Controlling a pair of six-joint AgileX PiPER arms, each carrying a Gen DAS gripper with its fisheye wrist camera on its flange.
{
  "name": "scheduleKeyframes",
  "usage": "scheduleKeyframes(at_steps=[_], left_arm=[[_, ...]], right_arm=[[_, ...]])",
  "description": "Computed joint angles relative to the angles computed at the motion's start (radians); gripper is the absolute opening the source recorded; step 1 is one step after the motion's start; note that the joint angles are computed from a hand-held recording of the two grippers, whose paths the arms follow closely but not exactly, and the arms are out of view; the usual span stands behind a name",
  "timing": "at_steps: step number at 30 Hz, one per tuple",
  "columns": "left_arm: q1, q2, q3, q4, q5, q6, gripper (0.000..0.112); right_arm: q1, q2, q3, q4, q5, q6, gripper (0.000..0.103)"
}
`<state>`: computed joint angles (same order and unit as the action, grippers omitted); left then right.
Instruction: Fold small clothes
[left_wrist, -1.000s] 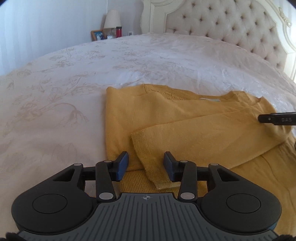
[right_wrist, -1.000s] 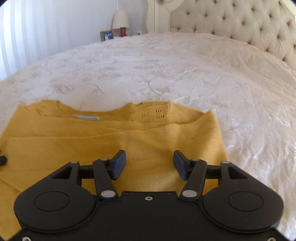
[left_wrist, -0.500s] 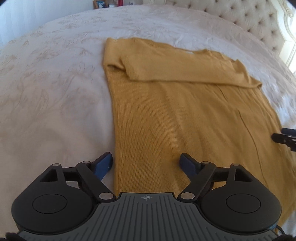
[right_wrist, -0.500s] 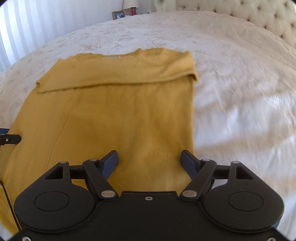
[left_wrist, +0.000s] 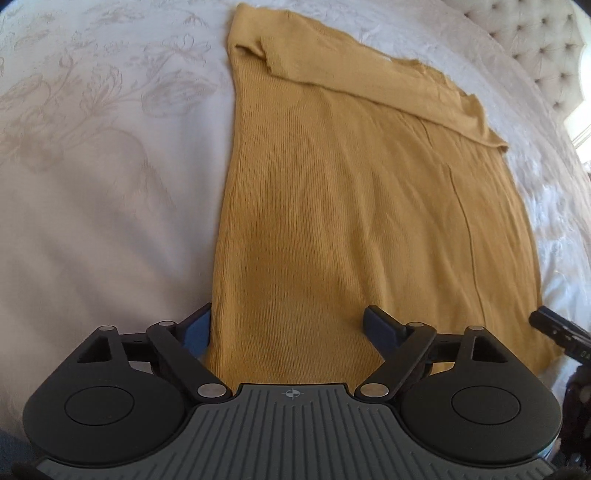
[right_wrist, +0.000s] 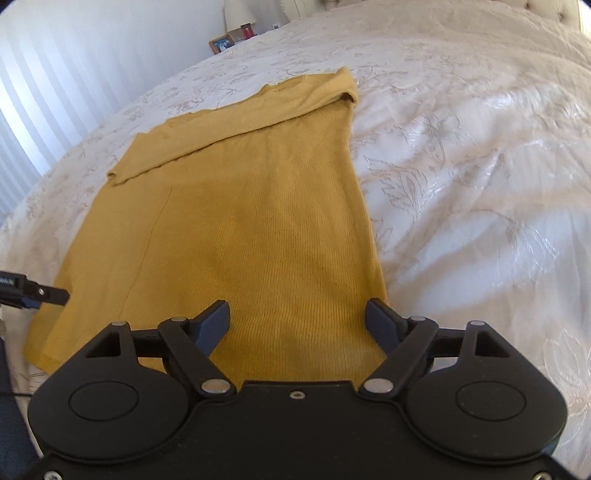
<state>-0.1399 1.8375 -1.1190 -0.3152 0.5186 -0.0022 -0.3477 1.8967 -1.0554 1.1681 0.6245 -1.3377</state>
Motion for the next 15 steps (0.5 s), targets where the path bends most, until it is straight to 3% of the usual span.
scheduleKeyframes(at_steps=[4,9,11,15], left_arm=[[-0.006,-0.011,0.004,0.020,0.030,-0.021,0.084],[0.014,-0.026,0.037,-0.045,0.001,0.023,0.083],[0.029,-0.031,0.047,-0.089,-0.003,0.055,0.083],[0.057,-0.040,0.070,-0.185,-0.012,0.132,0.083]], right_arm=[[-0.053,0.011,-0.010,-0.009,0.091,0.008,0.082],[-0.089,0.027,-0.010,0.004,0.164,-0.006,0.082],[-0.098,0.022,0.000,0.029,0.161,-0.016,0.081],[-0.112,-0.011,0.039,0.106,0.070,-0.057,0.082]])
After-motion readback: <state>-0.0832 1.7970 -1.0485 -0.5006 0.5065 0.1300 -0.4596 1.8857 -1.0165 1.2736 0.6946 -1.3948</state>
